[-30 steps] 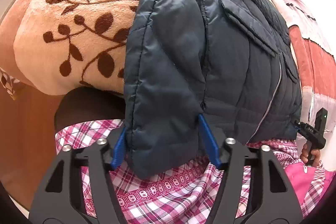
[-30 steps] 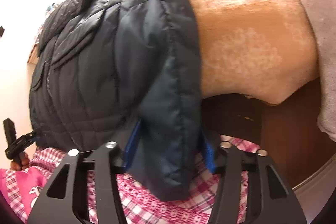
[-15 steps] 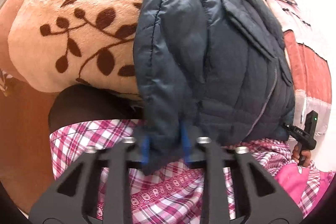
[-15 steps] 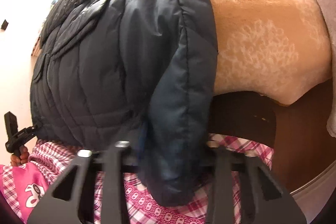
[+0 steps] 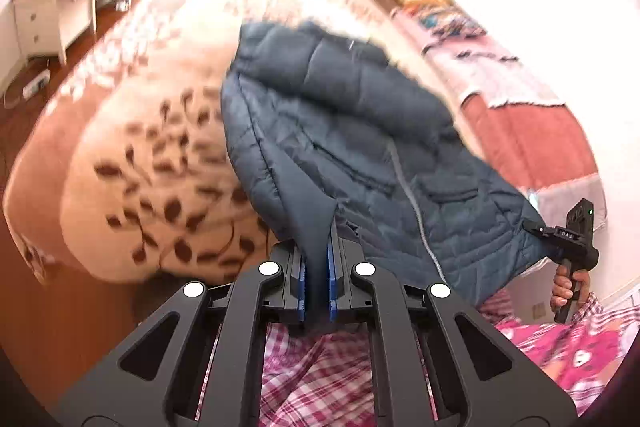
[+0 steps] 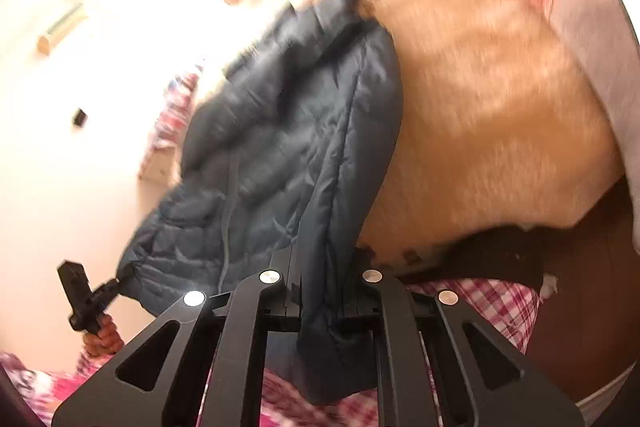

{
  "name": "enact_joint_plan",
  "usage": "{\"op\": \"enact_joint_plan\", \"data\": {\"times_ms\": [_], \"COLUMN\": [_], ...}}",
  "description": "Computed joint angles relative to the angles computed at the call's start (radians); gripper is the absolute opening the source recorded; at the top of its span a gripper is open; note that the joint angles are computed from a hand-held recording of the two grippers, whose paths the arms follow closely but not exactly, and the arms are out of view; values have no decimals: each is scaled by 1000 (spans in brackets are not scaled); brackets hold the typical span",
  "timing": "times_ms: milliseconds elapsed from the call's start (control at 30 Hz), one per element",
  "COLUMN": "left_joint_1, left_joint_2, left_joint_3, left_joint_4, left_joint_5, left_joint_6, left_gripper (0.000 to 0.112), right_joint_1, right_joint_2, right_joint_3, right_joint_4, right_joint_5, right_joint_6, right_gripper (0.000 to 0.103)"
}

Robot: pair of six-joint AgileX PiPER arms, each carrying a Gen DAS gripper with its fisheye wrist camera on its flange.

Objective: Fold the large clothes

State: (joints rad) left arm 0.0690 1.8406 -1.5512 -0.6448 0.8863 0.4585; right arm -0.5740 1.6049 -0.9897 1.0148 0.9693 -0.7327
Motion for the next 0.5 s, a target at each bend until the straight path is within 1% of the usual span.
{"op": "enact_joint_plan", "data": {"times_ms": [100,200,233,400,500], "left_joint_1": [21,27,47,94,105], "left_joint_2": [-52,-97,-116,-203,-211], "left_joint_3": [7,48,70,207,218], "left_joint_4": [-50,-93,-115,-180,-178], "left_joint_5": [10,10,26,51,66], "left_joint_6": [38,69,91,176,189], "left_gripper": [8,8,8,8,8], "right_joint_1": [-49,-88,-102,-134,-159], "right_joint_2": [-64,-112,-132,-184,-196], "right_joint_3": [-1,3,11,43,61], "right_joint_4": [32,24,9,-47,-38], "right_joint_5": [50,95,112,164,186], "right_joint_6": [-8,-3,3,45,47], "right_gripper": [11,11,11,11,11]}}
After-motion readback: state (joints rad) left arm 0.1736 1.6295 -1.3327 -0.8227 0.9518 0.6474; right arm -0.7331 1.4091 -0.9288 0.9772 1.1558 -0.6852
